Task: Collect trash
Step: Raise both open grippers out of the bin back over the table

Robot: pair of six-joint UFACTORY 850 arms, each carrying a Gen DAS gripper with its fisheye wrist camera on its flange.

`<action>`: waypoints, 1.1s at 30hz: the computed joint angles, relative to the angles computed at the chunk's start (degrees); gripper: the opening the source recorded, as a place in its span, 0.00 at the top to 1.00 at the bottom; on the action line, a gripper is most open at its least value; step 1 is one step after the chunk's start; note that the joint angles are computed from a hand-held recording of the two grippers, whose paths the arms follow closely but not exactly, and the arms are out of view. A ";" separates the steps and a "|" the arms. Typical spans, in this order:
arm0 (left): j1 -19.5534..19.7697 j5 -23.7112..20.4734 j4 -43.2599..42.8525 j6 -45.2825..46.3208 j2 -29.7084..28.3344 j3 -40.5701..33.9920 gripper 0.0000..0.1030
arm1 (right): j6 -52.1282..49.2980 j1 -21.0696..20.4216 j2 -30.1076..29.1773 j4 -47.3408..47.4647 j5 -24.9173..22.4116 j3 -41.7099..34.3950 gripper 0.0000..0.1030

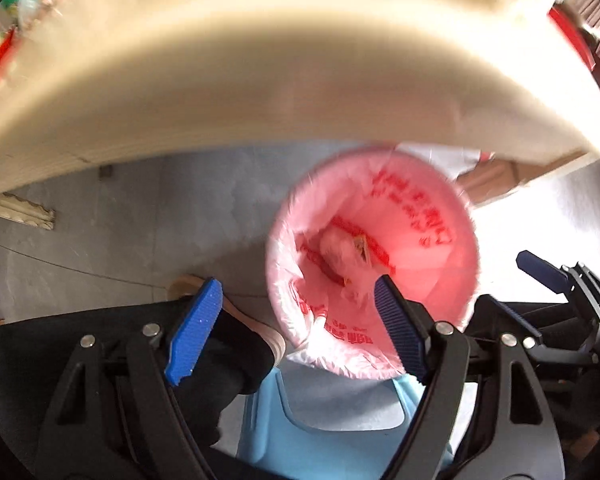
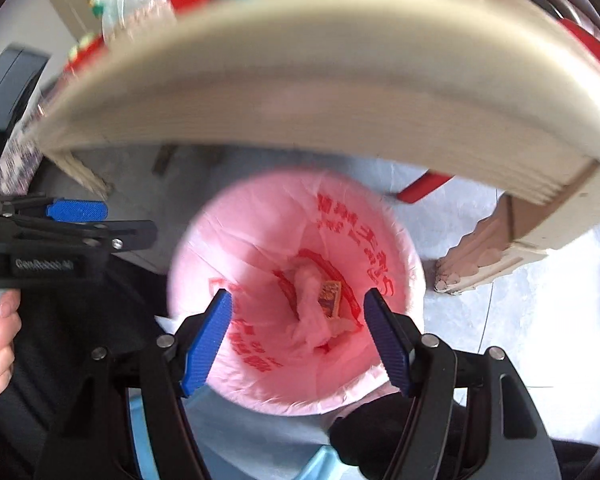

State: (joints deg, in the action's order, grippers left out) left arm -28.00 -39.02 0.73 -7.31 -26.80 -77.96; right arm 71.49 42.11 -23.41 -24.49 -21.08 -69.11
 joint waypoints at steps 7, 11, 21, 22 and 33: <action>2.01 -2.66 -0.12 -1.65 4.63 -7.35 0.25 | 16.32 0.59 7.81 -18.34 -5.02 -0.01 0.35; 2.06 -5.93 1.18 -2.58 3.23 -15.43 0.25 | 13.89 -0.69 10.10 -20.56 -8.10 -3.41 0.35; 0.07 -16.10 3.82 -3.89 -5.28 -35.89 0.25 | -4.04 -5.99 9.08 -17.81 -14.82 -17.29 0.35; -0.06 -16.96 3.78 -4.02 -6.28 -37.52 0.25 | -5.71 -6.79 8.70 -16.62 -14.70 -18.41 0.35; 0.27 -32.19 0.86 -5.87 -23.47 -61.66 0.25 | -33.13 -16.77 -1.60 12.84 -12.49 -32.10 0.35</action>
